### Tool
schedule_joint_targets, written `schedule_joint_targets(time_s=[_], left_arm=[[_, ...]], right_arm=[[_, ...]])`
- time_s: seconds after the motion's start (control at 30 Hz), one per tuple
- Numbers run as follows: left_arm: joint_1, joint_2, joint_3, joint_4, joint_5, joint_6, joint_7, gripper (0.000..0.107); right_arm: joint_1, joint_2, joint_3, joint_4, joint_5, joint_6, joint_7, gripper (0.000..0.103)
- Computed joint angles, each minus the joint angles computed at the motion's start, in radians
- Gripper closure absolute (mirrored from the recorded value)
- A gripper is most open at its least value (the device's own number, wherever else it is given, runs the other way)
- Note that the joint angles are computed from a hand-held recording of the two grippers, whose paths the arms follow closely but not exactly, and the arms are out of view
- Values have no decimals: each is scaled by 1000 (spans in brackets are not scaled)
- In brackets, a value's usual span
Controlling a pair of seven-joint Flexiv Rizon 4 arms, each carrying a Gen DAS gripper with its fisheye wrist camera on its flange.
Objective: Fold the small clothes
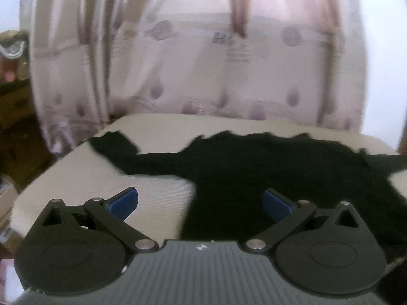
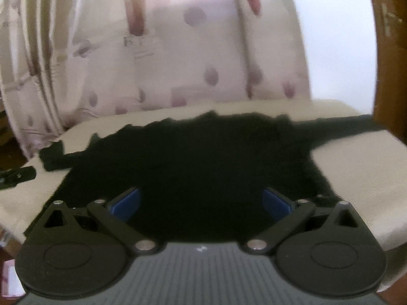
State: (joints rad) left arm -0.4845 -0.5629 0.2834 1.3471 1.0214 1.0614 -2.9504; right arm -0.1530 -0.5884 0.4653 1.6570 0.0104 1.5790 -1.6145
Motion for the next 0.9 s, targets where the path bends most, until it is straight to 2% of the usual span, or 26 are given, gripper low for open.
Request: schedule_joint_targets(time_s=[0.07, 0.23, 0.3, 0.43, 0.5, 0.6, 0.73, 0.83, 0.87, 0.9], left_arm=[[81, 7, -25, 25, -63, 67, 66, 4], [257, -12, -52, 44, -291, 92, 266, 4], [292, -33, -30, 20, -351, 69, 304, 7], [360, -119, 21, -119, -416, 28, 419, 10], [397, -178, 21, -210, -468, -18, 485, 12], [527, -253, -82, -294, -637, -16, 654, 12], [550, -364, -60, -447, -728, -115, 742, 12], [569, -413, -64, -507, -780, -128, 786, 14], [572, -431, -64, -531, -795, -148, 800, 18], [573, -442, -66, -545, -808, -164, 809, 32]], right_arm=[[-21, -10, 36, -8, -1, -4, -26, 0], [-13, -21, 40, -12, -32, 13, -74, 0], [-35, -37, 74, -29, -38, -6, -96, 0], [-35, -63, 98, -81, -27, -63, -134, 0], [-17, -73, 88, -106, -14, -87, -151, 0], [9, -82, 69, -132, 14, -116, -172, 0], [54, -82, 15, -150, 40, -157, -191, 0], [78, -82, -16, -161, 65, -178, -201, 0], [82, -83, -20, -168, 75, -185, -203, 0], [84, -84, -22, -174, 87, -194, -206, 0]])
